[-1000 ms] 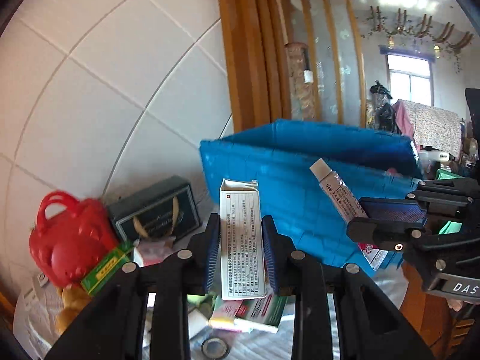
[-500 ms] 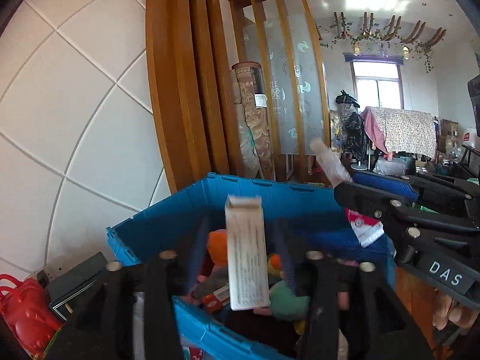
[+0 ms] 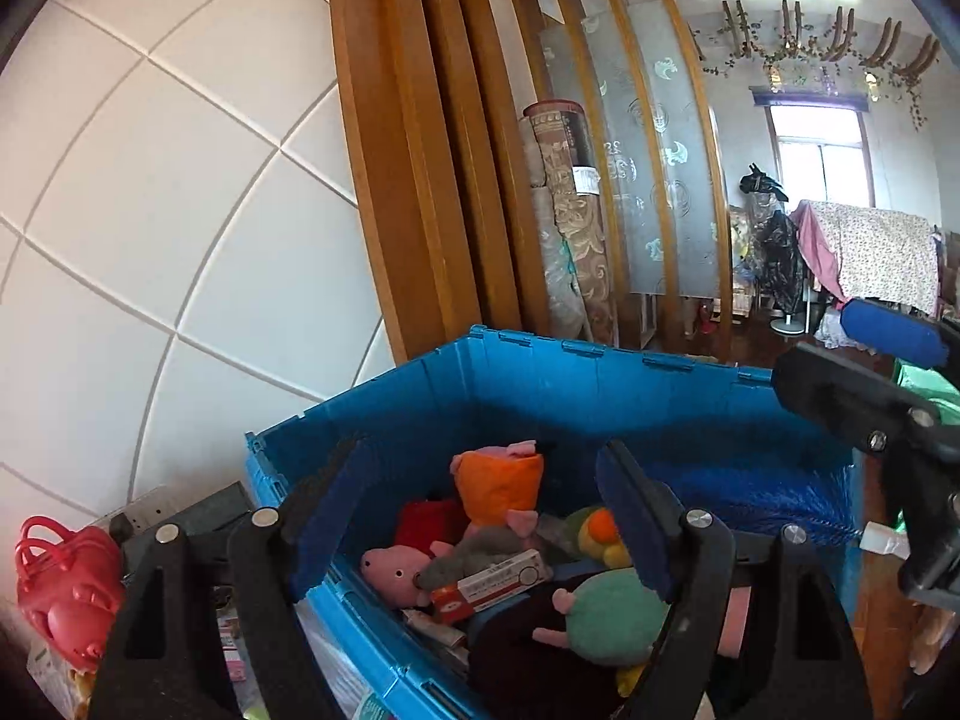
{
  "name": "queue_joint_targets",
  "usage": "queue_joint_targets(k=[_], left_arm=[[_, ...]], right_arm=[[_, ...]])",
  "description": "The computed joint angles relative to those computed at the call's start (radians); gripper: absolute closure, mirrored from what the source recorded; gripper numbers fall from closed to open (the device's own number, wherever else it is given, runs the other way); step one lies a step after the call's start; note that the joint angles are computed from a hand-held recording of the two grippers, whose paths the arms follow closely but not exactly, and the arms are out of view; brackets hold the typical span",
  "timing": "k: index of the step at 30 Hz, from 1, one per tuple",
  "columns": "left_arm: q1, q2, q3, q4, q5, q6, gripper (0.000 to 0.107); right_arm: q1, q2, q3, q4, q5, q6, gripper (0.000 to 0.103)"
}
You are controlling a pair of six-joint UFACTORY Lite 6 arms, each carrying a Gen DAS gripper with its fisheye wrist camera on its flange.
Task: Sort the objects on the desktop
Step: 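Move both open tools back toward the table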
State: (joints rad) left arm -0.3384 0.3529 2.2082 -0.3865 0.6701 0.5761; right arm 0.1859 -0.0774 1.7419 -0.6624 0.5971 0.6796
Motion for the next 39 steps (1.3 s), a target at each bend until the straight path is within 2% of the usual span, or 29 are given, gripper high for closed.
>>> queue_joint_targets(k=[1,5,12,17,21,24,29,34,39], left_arm=[[0.007,-0.045,-0.07,-0.001,-0.027,0.01,0.029],[0.057,-0.191,-0.284,-0.02,-0.104,0.039,0.028],[0.249,-0.342,-0.506,-0.18,-0.117,0.228,0.028],[0.488,-0.403,-0.615,-0.417,-0.055,0.509,0.028],[0.752,-0.396,-0.664,-0.608,0.055,0.762,0.028],[0.941,-0.307,-0.625,-0.678,0.149,0.908,0.028],[1.156,-0.098,-0.463,-0.694,0.198,1.049,0.028],[1.24,0.126,-0.228,-0.657,0.215,1.017,0.028],[1.24,0.253,-0.115,-0.616,0.197,0.935,0.028]], right_arm=[[0.008,-0.016,-0.021,-0.013,-0.006,0.016,0.018],[0.058,-0.06,-0.07,-0.066,0.001,0.066,0.016],[0.223,-0.08,-0.104,-0.199,0.083,0.217,0.013],[0.431,-0.016,-0.048,-0.334,0.206,0.344,0.012],[0.611,0.08,0.032,-0.439,0.287,0.438,0.001],[0.721,0.19,0.117,-0.484,0.33,0.463,0.0],[0.807,0.351,0.227,-0.488,0.328,0.525,0.0],[0.814,0.477,0.304,-0.423,0.298,0.516,0.0],[0.768,0.612,0.411,-0.312,0.21,0.403,0.0]])
